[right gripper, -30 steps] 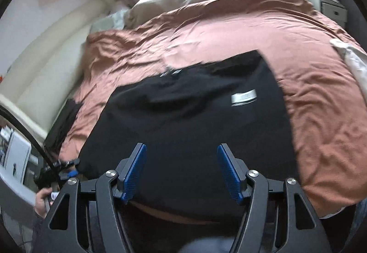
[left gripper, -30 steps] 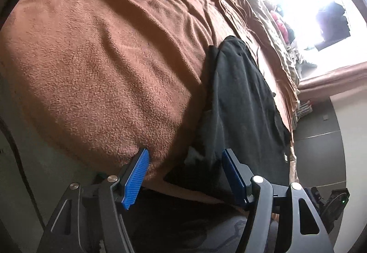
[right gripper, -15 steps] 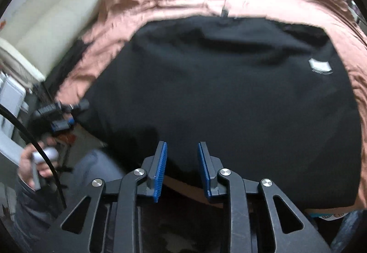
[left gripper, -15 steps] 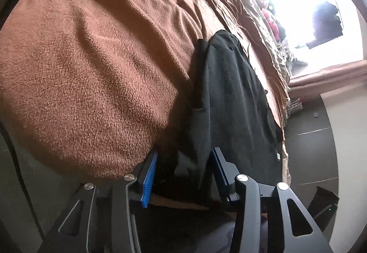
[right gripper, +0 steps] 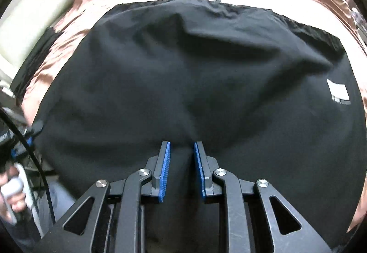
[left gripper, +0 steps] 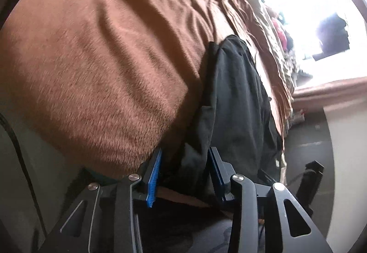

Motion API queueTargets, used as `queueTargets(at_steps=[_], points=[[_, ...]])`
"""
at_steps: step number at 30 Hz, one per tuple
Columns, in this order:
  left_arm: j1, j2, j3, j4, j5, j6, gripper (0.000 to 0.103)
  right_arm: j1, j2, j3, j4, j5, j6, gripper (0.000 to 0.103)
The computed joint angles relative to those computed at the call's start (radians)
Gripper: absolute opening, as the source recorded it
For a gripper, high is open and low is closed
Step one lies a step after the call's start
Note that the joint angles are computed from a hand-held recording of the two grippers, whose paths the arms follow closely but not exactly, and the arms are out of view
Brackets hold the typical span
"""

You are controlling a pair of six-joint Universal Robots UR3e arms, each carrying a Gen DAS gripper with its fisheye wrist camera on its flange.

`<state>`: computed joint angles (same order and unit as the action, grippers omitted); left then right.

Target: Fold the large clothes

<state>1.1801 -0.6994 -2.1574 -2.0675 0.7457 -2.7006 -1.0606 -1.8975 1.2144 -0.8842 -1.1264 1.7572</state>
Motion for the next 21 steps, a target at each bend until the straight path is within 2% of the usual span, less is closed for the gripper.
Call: queueTargets(at_steps=[5, 9, 14, 16, 19, 20, 21], points=[[0.07, 0.049, 0.039, -0.14, 0.024, 0.036, 0.039, 0.137, 0.095, 0.012, -0.196, 0.005, 0.201, 0.018], [0.066, 0.083, 0.048, -0.147, 0.036, -0.007, 0.039, 0.234, 0.175, 0.0, -0.327, 0.001, 0.342, 0.018], [0.008, 0.083, 0.035, -0.054, 0.045, -0.1, 0.039, 0.334, 0.275, -0.049, -0.419, -0.02, 0.475, 0.018], [0.024, 0.083, 0.036, -0.075, 0.045, -0.082, 0.039, 0.367, 0.302, -0.061, -0.45, -0.027, 0.518, 0.018], [0.001, 0.076, 0.028, -0.039, 0.035, -0.122, 0.039, 0.422, 0.338, -0.069, -0.519, -0.047, 0.59, 0.018], [-0.025, 0.069, 0.015, 0.007, 0.03, -0.161, 0.039, 0.431, 0.355, -0.085, -0.525, -0.052, 0.601, 0.018], [-0.015, 0.076, 0.012, -0.008, 0.027, -0.153, 0.039, 0.446, 0.369, -0.091, -0.539, -0.062, 0.622, 0.018]])
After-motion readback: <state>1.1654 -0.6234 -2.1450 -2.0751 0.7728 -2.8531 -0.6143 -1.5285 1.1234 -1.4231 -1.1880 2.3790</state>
